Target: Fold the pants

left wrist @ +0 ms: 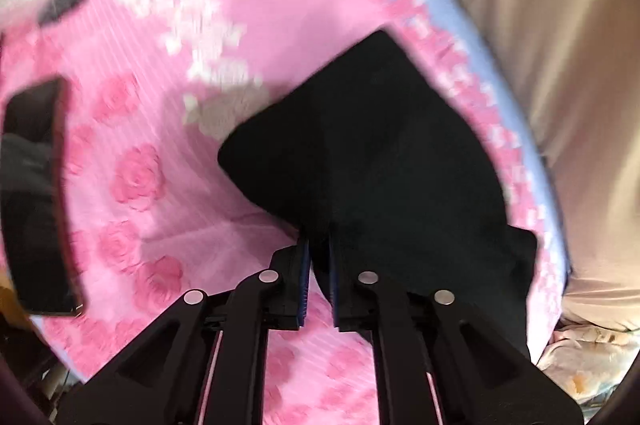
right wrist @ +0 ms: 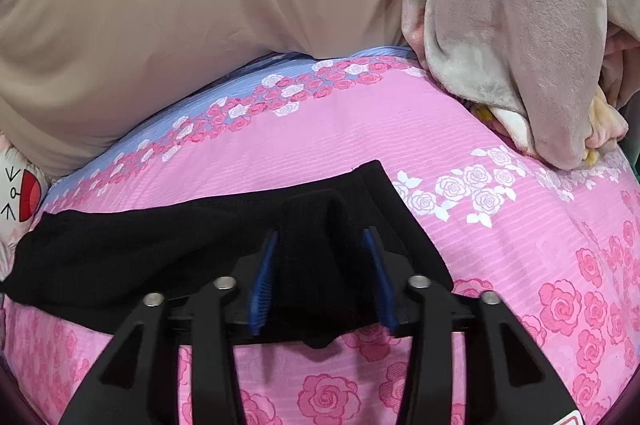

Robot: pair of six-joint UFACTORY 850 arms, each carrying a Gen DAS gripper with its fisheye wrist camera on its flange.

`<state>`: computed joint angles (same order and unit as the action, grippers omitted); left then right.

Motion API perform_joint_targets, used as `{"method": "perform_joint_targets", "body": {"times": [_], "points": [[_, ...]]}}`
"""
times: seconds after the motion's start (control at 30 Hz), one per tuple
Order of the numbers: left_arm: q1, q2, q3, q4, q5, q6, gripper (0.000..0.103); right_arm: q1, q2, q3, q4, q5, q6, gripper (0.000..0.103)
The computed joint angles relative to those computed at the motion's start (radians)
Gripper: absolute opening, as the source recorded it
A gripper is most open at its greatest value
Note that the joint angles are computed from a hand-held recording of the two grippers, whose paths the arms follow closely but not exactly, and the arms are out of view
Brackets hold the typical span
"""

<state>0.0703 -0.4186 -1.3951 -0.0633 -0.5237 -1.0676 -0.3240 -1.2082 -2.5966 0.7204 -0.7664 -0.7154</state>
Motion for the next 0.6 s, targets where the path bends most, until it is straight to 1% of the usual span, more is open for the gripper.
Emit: {"method": "perform_joint_targets", "body": {"times": [0.03, 0.07, 0.1, 0.17, 0.2, 0.27, 0.3, 0.33, 0.37, 0.43, 0.47, 0.53, 0.6], "points": [[0.0, -0.031, -0.025, -0.018, -0.005, -0.011, 0.015, -0.001, 0.004, 0.007, -0.003, 0.004, 0.003, 0.053], [-0.004, -0.034, -0.031, 0.005, -0.014, -0.037, 0.016, -0.003, 0.015, 0.024, -0.001, 0.007, -0.004, 0.055], [-0.015, -0.045, -0.064, 0.071, -0.058, -0.085, 0.016, -0.009, 0.036, 0.059, 0.011, 0.012, -0.02, 0.056], [-0.034, -0.057, -0.111, 0.172, -0.111, -0.161, 0.023, -0.023, 0.093, 0.159, 0.069, 0.041, -0.069, 0.066], [-0.049, -0.055, -0.134, 0.262, -0.155, -0.242, 0.032, -0.034, 0.131, 0.223, 0.109, 0.059, -0.092, 0.067], [-0.071, -0.043, -0.158, 0.395, -0.222, -0.371, 0.067, -0.053, 0.176, 0.3, 0.192, 0.068, -0.145, 0.069], [-0.087, -0.033, -0.166, 0.485, -0.265, -0.466, 0.072, -0.066, 0.202, 0.345, 0.253, 0.071, -0.176, 0.07], [-0.102, -0.042, -0.19, 0.557, -0.304, -0.531, 0.073, -0.075, 0.213, 0.364, 0.287, 0.068, -0.183, 0.072], [-0.119, -0.052, -0.22, 0.616, -0.363, -0.567, 0.073, -0.083, 0.214, 0.367, 0.316, 0.052, -0.181, 0.072], [-0.135, -0.065, -0.259, 0.663, -0.396, -0.554, 0.073, -0.098, 0.191, 0.332, 0.36, -0.021, -0.163, 0.072], [-0.141, -0.074, -0.279, 0.665, -0.397, -0.524, 0.073, -0.104, 0.173, 0.306, 0.38, -0.063, -0.153, 0.072], [-0.149, -0.091, -0.313, 0.617, -0.358, -0.425, 0.073, -0.114, 0.138, 0.254, 0.424, -0.156, -0.123, 0.072], [-0.156, -0.123, -0.355, 0.542, -0.318, -0.319, 0.073, -0.13, 0.099, 0.207, 0.517, -0.267, -0.103, 0.072]]}}
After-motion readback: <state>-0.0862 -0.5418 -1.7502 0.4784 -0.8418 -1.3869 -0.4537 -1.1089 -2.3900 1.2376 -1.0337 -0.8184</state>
